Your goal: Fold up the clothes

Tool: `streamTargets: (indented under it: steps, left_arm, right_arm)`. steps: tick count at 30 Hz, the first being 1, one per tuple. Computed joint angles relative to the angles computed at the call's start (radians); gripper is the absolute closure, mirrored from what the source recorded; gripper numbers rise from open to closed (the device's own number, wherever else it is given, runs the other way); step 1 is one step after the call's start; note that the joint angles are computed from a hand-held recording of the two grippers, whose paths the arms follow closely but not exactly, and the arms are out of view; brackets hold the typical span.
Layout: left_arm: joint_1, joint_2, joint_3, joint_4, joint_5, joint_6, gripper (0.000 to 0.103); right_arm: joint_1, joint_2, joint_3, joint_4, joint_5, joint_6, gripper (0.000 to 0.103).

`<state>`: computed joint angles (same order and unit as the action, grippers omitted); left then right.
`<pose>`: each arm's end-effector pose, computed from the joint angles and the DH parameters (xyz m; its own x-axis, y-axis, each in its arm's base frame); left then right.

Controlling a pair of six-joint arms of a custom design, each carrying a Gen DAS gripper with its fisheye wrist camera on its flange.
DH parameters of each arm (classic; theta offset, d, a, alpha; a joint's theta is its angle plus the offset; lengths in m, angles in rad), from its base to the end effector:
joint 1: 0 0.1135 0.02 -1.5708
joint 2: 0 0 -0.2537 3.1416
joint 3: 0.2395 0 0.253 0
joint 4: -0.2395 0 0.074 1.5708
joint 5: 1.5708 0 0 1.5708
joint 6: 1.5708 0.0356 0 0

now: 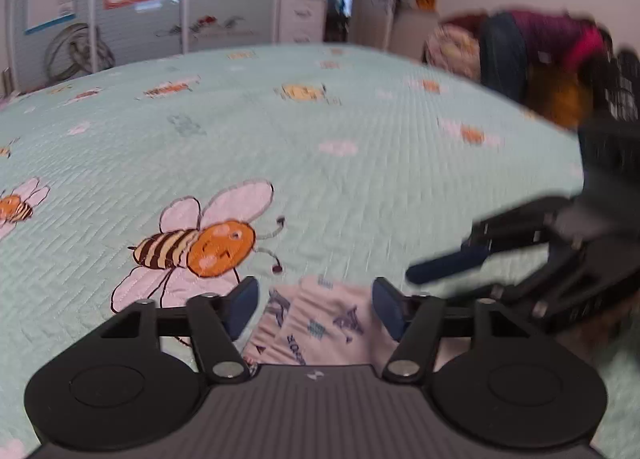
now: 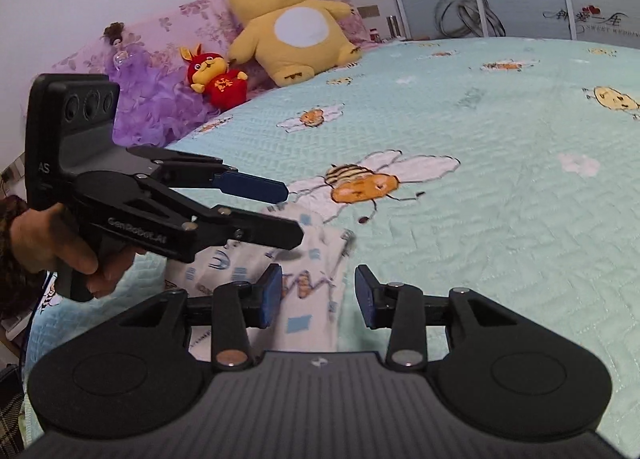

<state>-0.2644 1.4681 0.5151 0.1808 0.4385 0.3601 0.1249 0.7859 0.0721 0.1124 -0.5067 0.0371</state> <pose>0.2483 -0.0829 0.1262 -0.4434 0.4506 -0.7748 0.7335 0.6792 -0.0248 0.1491 0.0361 0.1180 -0.5798 -0.0401 -0.8138 -0.4848 0.8197 0.3050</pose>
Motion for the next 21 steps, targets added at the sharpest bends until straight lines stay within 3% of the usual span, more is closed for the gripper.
streamTargets:
  steps: [6, 10, 13, 16, 18, 21]
  left_arm:
    - [-0.059, -0.080, -0.068, 0.047, -0.114, 0.046, 0.047]
    - [-0.087, -0.112, -0.093, 0.080, -0.152, 0.063, 0.046]
    - [-0.080, -0.078, -0.059, 0.044, -0.139, 0.077, 0.047]
    - [-0.053, -0.048, -0.020, -0.001, -0.096, 0.081, 0.061]
    - [-0.034, -0.033, 0.008, -0.039, -0.065, 0.095, 0.077]
    - [-0.043, -0.018, 0.051, -0.121, -0.066, 0.161, 0.085]
  right_arm:
    - [-0.032, 0.006, -0.017, 0.031, -0.033, 0.006, 0.062]
    - [-0.041, 0.008, -0.027, 0.045, -0.042, 0.012, 0.062]
    - [-0.041, 0.012, -0.026, 0.042, -0.036, 0.010, 0.062]
    - [-0.053, 0.004, -0.030, 0.037, -0.048, 0.010, 0.062]
    - [-0.063, -0.003, -0.033, 0.031, -0.055, 0.007, 0.062]
    - [-0.081, 0.004, -0.035, 0.032, -0.069, 0.005, 0.062]
